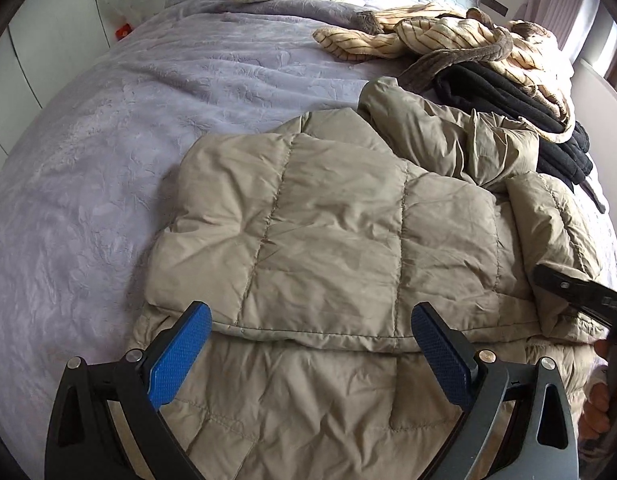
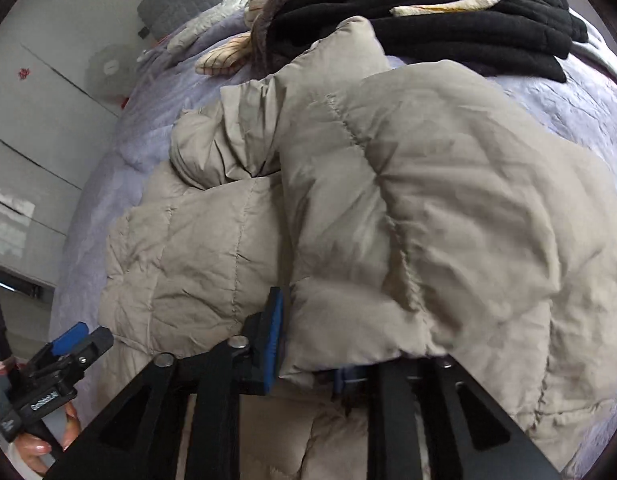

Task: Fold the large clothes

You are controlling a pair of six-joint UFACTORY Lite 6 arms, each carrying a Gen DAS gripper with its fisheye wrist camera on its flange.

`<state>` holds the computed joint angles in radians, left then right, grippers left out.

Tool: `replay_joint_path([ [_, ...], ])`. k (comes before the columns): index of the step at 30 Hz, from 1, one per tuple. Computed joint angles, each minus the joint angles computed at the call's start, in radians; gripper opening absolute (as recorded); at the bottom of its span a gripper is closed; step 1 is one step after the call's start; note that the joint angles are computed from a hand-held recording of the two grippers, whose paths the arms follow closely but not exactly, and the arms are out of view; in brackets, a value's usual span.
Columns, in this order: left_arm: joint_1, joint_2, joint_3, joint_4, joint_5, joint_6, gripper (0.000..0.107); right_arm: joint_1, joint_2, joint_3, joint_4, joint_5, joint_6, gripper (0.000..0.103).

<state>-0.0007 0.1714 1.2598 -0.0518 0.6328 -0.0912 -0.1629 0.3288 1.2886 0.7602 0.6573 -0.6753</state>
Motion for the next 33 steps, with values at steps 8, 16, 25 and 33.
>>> replay_joint_path([
  [8, 0.019, 0.062, 0.065, -0.162, 0.01, 0.142, 0.1, -0.274, 0.007, 0.013, 0.307, 0.113, 0.007, 0.034],
  [16, 0.225, 0.107, 0.14, -0.639, 0.176, 0.539, 0.1, 0.032, -0.076, 0.027, 0.211, -0.003, -0.124, 0.012],
  [25, 0.353, 0.249, 0.284, -0.881, 0.42, 0.677, 0.1, 0.307, -0.043, -0.047, -0.093, -0.048, 0.099, 0.06],
  [33, 0.235, 0.35, 0.328, -0.877, 0.42, 0.657, 0.1, -0.159, -0.249, -0.269, -0.016, 0.184, -0.048, 0.073],
])
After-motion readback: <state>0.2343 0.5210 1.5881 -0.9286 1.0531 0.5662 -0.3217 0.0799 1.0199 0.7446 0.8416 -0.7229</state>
